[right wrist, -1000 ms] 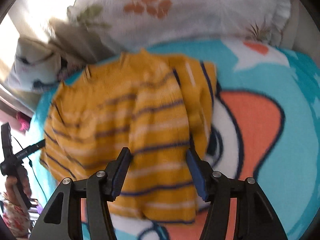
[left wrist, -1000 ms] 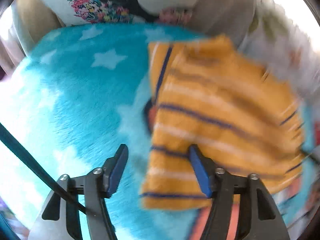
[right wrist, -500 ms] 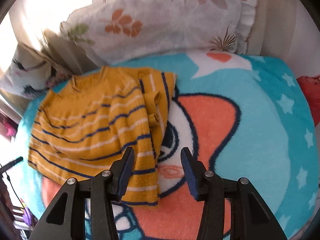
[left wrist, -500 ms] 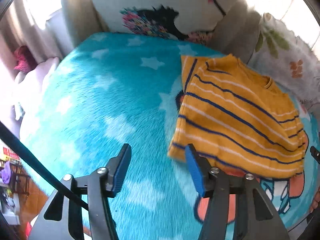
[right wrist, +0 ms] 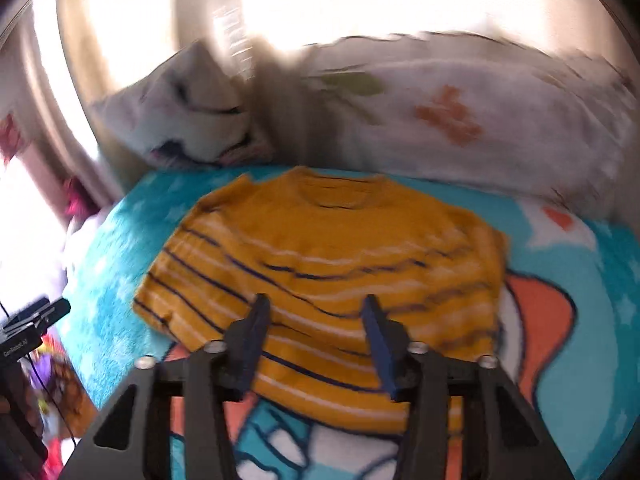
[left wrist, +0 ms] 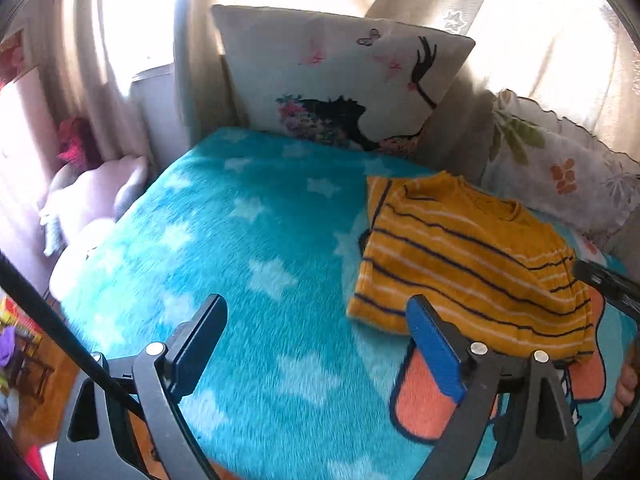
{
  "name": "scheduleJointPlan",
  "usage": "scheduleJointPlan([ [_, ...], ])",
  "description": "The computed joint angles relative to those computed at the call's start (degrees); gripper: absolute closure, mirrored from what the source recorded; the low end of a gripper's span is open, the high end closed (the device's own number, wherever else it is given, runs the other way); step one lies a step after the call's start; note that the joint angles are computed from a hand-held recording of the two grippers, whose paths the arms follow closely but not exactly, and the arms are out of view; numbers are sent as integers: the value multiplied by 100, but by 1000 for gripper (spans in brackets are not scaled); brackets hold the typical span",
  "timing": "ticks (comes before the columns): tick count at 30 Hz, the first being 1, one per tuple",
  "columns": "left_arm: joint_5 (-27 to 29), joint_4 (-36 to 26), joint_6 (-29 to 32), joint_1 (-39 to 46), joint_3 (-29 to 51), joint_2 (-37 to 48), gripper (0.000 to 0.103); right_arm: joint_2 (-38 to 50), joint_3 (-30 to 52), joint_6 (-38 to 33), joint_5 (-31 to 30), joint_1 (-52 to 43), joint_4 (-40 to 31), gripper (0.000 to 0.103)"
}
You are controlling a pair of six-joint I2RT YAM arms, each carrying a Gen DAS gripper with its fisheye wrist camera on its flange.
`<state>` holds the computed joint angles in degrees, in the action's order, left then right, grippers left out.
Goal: Fold small clothes
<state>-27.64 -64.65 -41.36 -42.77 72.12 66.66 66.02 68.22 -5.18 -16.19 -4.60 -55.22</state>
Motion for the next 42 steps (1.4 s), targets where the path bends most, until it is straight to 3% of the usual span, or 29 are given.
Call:
scheduleJointPlan([
  [4, 1197, 413, 1089, 1101, -132, -38, 13, 1203, 633, 900, 677, 1321, 513, 61],
  [9, 1877, 669, 2225, 2133, -345, -82, 13, 3123, 1927, 1517, 1305, 2042, 776, 62],
  [16, 2335, 740, 3261, 3054, -578, -65, 13, 5546, 4330, 1873, 1801, 2411, -80, 61],
  [21, 2681, 780, 3524, 3507, -532, 228, 13, 6341, 5725, 1720, 1966, 2444, -842, 59],
  [23, 2790, 816, 3582, 3612, -490, 343, 13, 5914, 5286, 1890, 1988, 2370, -528, 59],
  [27, 2918, 874, 3641, 3655, -389, 577, 13, 4382, 3530, 2373, 1501, 2043, 305, 58],
  [34, 2840, 901, 3585, 3243, -355, 841, 13, 2000, 678, 2572, 1064, 1255, 1038, 57],
  [37, 2652, 860, 3406, 2933, -361, 813, 13, 1539, -186, 2439, 544, 401, 1145, 55],
  [40, 2393, 773, 3179, 2597, -339, 735, 13, 1218, -705, 1816, 855, -334, 1173, 56],
  [42, 2207, 699, 2968, 2349, -330, 667, 13, 1120, -823, 1357, 720, -879, 1167, 68],
])
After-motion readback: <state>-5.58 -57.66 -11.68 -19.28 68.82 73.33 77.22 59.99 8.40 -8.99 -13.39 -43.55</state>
